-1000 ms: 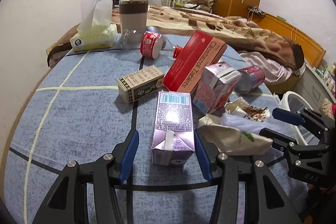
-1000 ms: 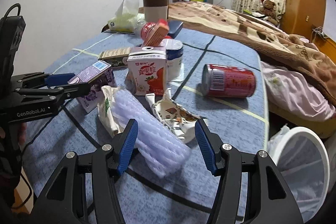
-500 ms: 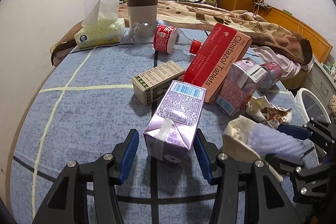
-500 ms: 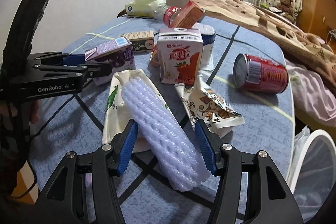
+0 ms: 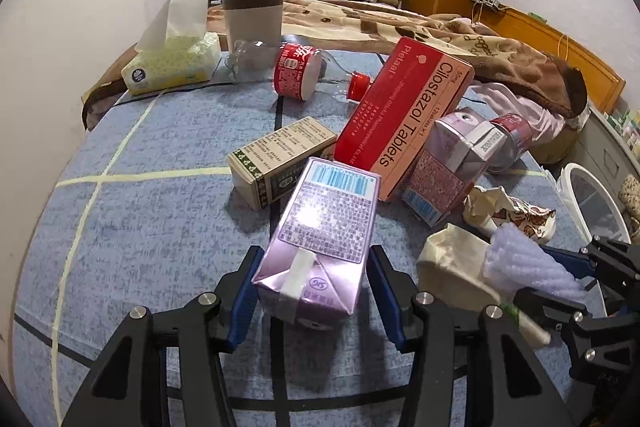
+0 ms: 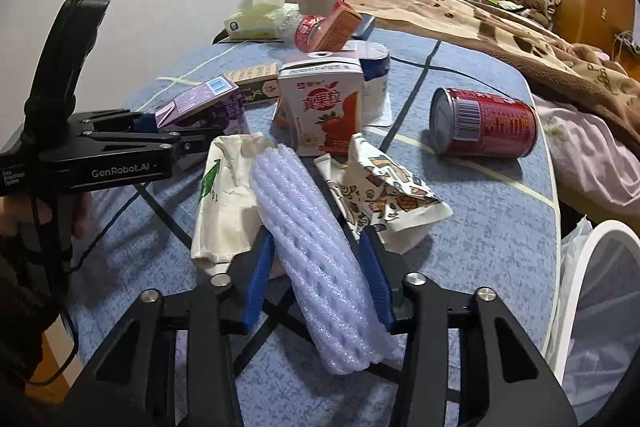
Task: Collect trash
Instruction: 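Grasp the purple juice carton with the left tool while the right tool grasps another foam net, then carry the carton and foam net over the wastebasket and release both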
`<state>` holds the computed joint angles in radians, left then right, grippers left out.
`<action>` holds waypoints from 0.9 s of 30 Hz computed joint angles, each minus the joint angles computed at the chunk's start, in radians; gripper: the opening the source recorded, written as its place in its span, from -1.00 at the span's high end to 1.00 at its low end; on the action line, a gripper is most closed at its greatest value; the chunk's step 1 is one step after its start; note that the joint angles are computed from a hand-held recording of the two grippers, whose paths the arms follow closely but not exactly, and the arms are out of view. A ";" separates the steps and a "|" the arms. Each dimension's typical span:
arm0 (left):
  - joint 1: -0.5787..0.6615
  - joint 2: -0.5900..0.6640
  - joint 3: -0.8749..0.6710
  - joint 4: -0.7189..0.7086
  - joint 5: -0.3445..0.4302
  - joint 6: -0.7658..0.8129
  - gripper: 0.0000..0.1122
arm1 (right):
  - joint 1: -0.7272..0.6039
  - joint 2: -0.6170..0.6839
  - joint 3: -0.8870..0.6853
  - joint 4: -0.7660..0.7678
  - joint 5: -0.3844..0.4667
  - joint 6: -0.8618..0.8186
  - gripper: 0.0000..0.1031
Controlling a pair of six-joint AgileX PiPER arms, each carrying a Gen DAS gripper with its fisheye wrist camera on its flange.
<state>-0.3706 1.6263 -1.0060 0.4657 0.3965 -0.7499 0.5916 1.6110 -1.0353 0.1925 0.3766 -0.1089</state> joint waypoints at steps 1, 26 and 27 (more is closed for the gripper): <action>-0.001 -0.003 0.002 0.003 0.002 -0.008 0.11 | 0.000 0.001 -0.001 -0.001 -0.001 0.002 0.23; -0.019 -0.046 0.055 0.089 -0.004 -0.126 0.26 | -0.014 -0.023 0.039 0.022 -0.065 0.034 0.47; -0.013 -0.041 0.054 0.078 -0.012 -0.117 0.26 | -0.015 -0.022 0.040 0.023 -0.068 0.036 0.47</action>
